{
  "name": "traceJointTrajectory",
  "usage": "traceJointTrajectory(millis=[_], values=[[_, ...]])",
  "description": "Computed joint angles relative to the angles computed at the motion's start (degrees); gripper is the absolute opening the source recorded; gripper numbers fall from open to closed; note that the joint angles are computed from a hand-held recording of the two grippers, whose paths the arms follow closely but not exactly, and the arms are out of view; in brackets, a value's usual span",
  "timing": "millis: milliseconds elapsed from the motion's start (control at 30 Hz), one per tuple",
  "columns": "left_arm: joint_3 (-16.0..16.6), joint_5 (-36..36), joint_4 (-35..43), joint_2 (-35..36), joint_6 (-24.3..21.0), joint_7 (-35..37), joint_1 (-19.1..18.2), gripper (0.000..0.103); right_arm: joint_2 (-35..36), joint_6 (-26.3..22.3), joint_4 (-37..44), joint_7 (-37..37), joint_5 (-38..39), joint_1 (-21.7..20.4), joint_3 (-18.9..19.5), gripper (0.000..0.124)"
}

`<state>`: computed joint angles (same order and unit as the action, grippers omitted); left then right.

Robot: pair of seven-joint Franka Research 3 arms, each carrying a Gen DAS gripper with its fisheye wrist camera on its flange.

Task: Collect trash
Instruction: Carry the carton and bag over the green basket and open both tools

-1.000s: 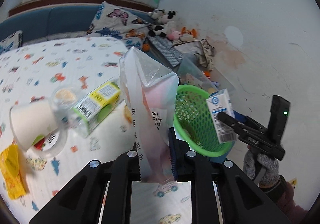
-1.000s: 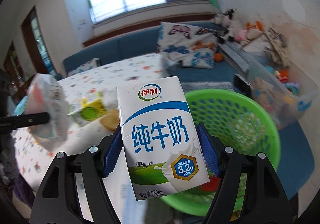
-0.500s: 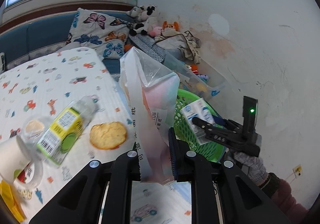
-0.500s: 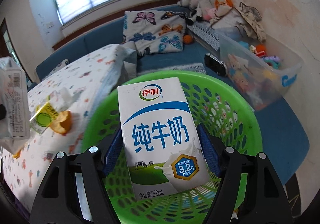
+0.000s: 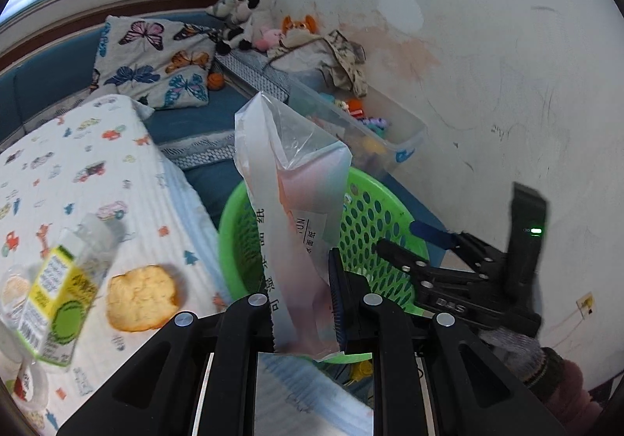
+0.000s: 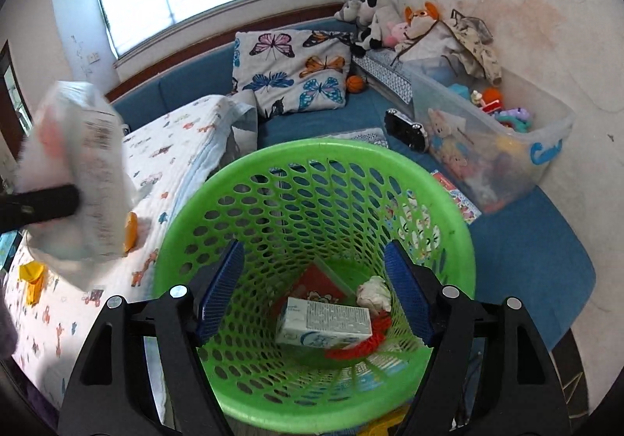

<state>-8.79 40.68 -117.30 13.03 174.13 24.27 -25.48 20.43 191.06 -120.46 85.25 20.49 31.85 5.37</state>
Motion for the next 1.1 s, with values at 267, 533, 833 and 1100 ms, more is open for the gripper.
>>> traceJointTrajectory(millis=[267,533,833,1100], values=[[-2.88,-6.94,5.4,5.52,-4.13,8.55,0.75,0.015,-2.73,3.7,-4.77,2.14,-3.25,-8.17,8.67,0.076],[-2.6,-10.51,7.56,7.92,-6.18,12.1,-0.25,0.017,-3.65,4.96,-6.28,5.3,-6.4,-9.36,9.62,0.076],[-0.97,-10.15,6.82,8.04,-5.19,11.64,-1.8,0.046,-4.14,5.4,-7.1,7.97,-8.52,-9.96,9.77,0.076],[0.77,-6.91,2.25,4.34,-2.88,7.18,-2.8,0.047,-4.68,5.44,-7.47,8.76,-9.64,-9.28,9.76,0.076]])
